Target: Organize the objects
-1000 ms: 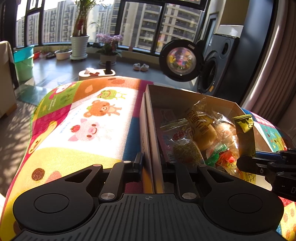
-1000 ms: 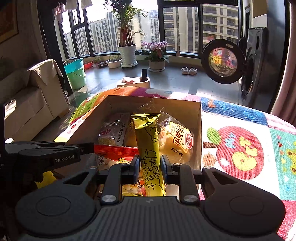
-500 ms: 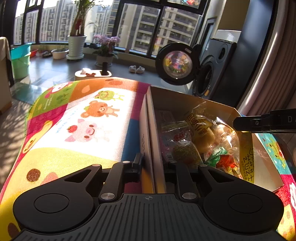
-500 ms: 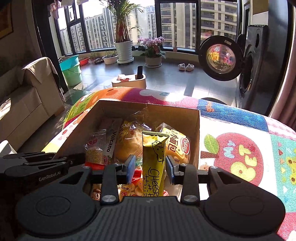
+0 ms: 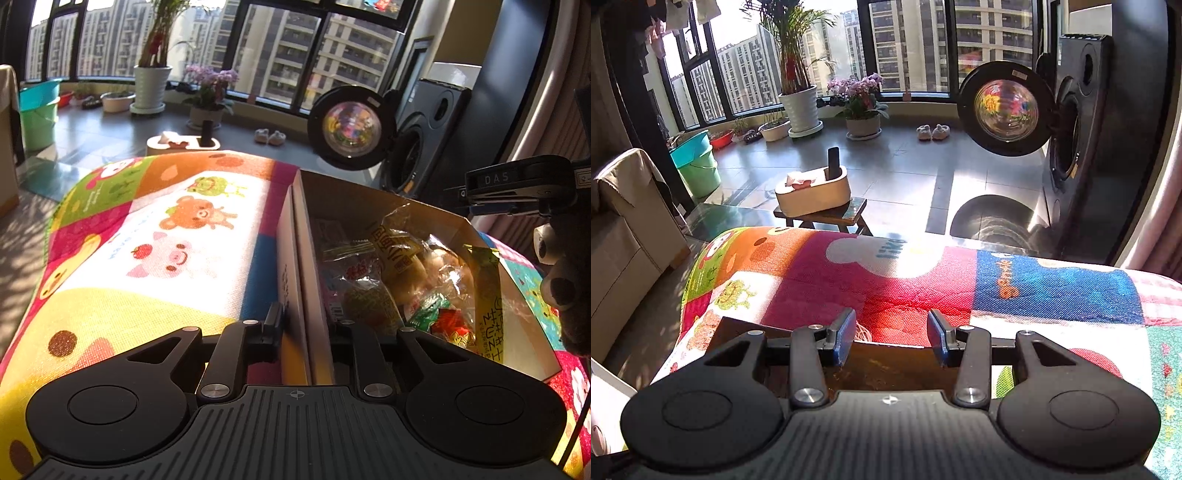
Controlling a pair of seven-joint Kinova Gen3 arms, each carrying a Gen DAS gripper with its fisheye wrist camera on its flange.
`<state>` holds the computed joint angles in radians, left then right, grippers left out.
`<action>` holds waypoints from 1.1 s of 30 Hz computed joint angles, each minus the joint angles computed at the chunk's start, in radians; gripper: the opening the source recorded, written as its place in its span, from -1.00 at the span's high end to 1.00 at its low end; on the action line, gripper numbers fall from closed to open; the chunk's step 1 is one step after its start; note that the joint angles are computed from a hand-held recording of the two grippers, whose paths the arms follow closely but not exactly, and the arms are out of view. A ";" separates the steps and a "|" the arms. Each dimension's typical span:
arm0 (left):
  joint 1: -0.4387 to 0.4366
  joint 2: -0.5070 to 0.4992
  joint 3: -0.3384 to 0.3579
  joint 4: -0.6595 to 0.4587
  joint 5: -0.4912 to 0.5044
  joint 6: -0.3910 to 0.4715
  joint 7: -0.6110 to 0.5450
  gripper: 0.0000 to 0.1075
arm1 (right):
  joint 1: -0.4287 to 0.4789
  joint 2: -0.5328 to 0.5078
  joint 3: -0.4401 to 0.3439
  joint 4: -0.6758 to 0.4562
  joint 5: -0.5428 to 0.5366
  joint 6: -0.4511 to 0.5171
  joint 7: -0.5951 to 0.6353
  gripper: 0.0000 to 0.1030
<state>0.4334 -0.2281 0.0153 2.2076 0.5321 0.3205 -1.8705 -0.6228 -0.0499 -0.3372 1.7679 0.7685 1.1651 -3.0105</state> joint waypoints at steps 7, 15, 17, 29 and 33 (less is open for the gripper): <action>-0.063 0.043 0.144 -0.064 -0.246 0.013 0.285 0.68 | -0.084 -0.194 -0.187 0.150 0.054 0.197 -0.110 -0.06; -0.311 0.094 0.503 -0.131 -0.553 0.019 0.581 0.75 | -0.101 -0.432 -0.453 0.249 -0.188 0.224 -0.230 -0.45; -0.313 0.106 0.517 -0.142 -0.634 0.031 0.620 0.71 | -0.071 -0.430 -0.493 0.267 -0.216 0.193 -0.249 -0.45; -0.515 0.174 0.696 -0.161 -1.105 -0.033 0.910 0.01 | 0.283 -0.249 -0.738 0.286 -0.087 0.120 -0.373 -0.44; -0.380 0.086 0.545 -0.112 -1.140 -0.076 1.028 0.02 | 0.316 -0.115 -0.837 0.257 0.020 0.245 -0.449 -0.44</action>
<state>0.0531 -0.1418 0.5601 2.0959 -0.6077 0.2450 -0.8428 -0.3071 -0.1645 -1.1742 2.0248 0.7881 1.4104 -3.4599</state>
